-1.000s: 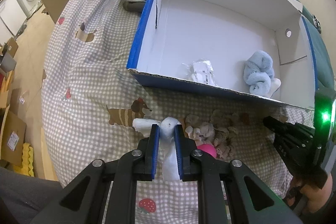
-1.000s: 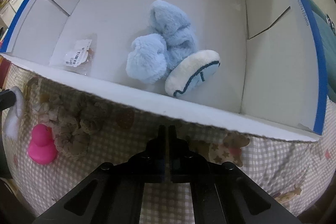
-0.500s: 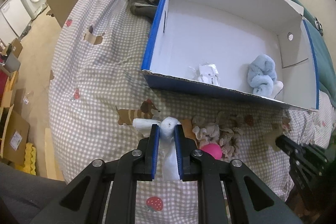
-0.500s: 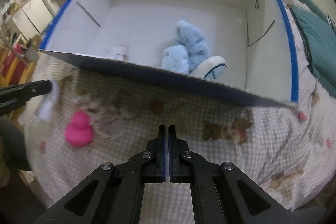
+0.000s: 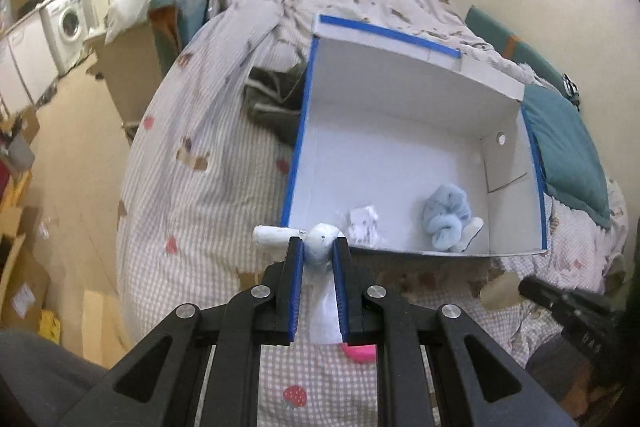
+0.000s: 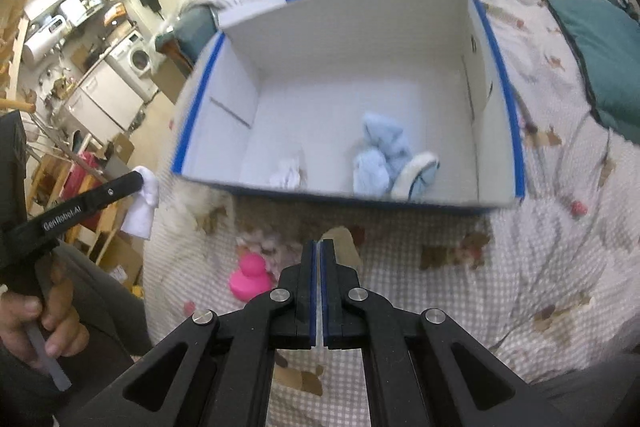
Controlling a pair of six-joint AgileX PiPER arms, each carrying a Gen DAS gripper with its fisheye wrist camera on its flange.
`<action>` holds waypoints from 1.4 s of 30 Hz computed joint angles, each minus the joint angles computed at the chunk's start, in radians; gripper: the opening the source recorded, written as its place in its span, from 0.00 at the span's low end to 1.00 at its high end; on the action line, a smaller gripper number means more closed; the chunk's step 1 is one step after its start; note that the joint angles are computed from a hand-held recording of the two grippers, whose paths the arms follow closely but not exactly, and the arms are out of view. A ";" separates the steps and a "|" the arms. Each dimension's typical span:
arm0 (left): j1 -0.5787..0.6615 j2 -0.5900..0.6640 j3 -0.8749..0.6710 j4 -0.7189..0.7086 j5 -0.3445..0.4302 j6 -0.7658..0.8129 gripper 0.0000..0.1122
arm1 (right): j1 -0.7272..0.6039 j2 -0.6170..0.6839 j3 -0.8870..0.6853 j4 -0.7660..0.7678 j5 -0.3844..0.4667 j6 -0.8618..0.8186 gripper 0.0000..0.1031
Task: Organize soft objects
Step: 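Carry the white sock into the box with the left tool and open it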
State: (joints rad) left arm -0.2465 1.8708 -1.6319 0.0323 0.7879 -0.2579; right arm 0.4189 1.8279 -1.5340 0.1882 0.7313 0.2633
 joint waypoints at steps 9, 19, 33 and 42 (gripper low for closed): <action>-0.047 0.170 -0.308 0.042 0.128 0.017 0.12 | -0.032 0.140 -0.243 -0.037 0.046 -0.028 0.03; -0.072 0.429 -0.691 0.085 0.270 0.023 0.12 | -0.067 0.274 -0.337 -0.045 -0.020 -0.042 0.03; -0.098 0.540 -0.669 0.112 0.231 0.033 0.12 | -0.052 0.365 -0.368 -0.071 -0.011 -0.034 0.03; -0.116 0.534 -0.647 0.139 0.220 0.033 0.12 | -0.036 0.384 -0.390 -0.115 0.000 -0.018 0.03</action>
State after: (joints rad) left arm -0.3620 2.4048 -2.2791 0.1714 1.0082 -0.2247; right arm 0.3830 2.2120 -1.9235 0.0732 0.7316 0.2451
